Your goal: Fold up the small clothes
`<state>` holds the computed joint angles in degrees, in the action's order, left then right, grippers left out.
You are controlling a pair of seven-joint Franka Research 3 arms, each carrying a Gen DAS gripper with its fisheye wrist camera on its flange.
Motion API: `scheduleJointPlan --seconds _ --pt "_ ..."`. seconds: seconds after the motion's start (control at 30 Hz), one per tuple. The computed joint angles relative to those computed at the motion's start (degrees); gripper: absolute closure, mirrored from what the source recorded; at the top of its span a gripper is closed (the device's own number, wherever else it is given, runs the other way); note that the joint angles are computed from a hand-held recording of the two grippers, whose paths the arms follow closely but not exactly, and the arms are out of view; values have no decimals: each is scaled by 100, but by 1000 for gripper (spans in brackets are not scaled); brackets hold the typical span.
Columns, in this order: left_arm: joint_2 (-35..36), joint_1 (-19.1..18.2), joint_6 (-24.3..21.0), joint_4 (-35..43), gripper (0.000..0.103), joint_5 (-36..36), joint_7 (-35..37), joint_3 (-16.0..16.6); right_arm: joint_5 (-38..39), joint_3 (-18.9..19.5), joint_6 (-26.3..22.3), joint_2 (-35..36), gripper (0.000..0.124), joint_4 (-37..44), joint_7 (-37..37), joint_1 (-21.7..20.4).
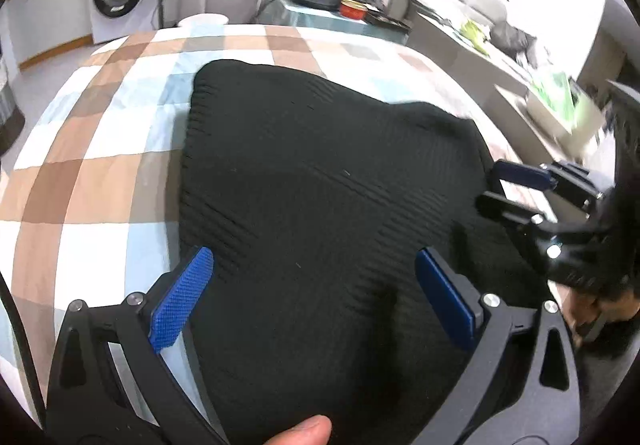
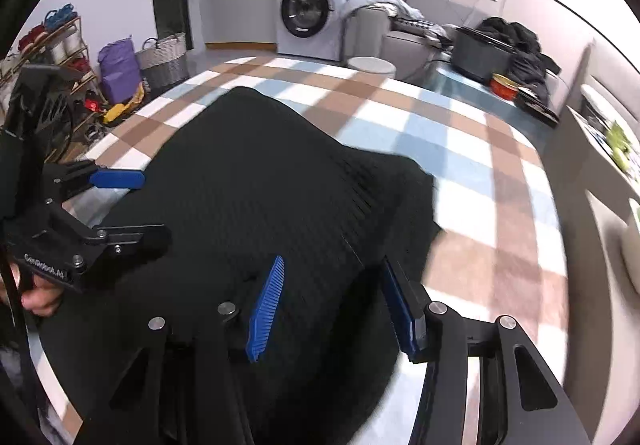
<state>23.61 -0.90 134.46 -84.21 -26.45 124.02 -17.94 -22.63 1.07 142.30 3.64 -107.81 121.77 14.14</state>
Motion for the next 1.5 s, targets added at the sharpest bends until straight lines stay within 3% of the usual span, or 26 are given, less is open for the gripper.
scheduleJointPlan --seconds 0.1,0.17,0.27,0.43,0.53,0.63,0.73,0.8,0.87,0.97,1.1,1.2,1.33,1.5 --pt "140 -99 -46 153 3 268 -243 97 105 -4 -15 524 73 571 -316 48" --pt "78 -138 118 27 3 434 -201 99 347 -49 -321 911 73 977 -642 97" --pt "29 -154 188 -64 3 606 -157 89 149 -215 -326 886 71 908 -683 237" --pt "-23 40 -41 25 3 459 -281 115 -641 -380 -886 333 67 466 357 330" --pt "-22 222 -356 132 3 231 -305 128 86 -239 -380 -262 67 -222 448 24" --pt "-154 344 -456 -39 3 61 -254 171 1222 -103 127 -752 65 -860 21 -158" --pt "-259 478 -789 -165 12 -211 -69 166 1958 14 303 -945 64 -1175 -214 -261" --pt "-314 574 -1006 -245 29 -514 209 131 2101 95 309 -992 64 -1288 -148 -311" --pt "-389 599 -1154 -342 37 -705 450 147 2316 139 481 -1018 65 -1418 -158 -322" --pt "-583 468 -882 -638 52 -650 658 259 2340 213 680 -1079 66 -1571 67 -375" --pt "-619 398 -711 -711 70 -726 662 335 2560 231 902 -1050 86 -1659 -37 -348" --pt "-490 338 -641 -556 77 -686 509 361 2354 301 1018 -938 91 -1606 220 -370" --pt "-295 171 -322 -311 79 -303 193 367 1946 323 1080 -734 92 -1422 615 -359" --pt "197 -52 -51 363 79 443 -391 366 2022 179 1114 -299 92 -965 645 -301"
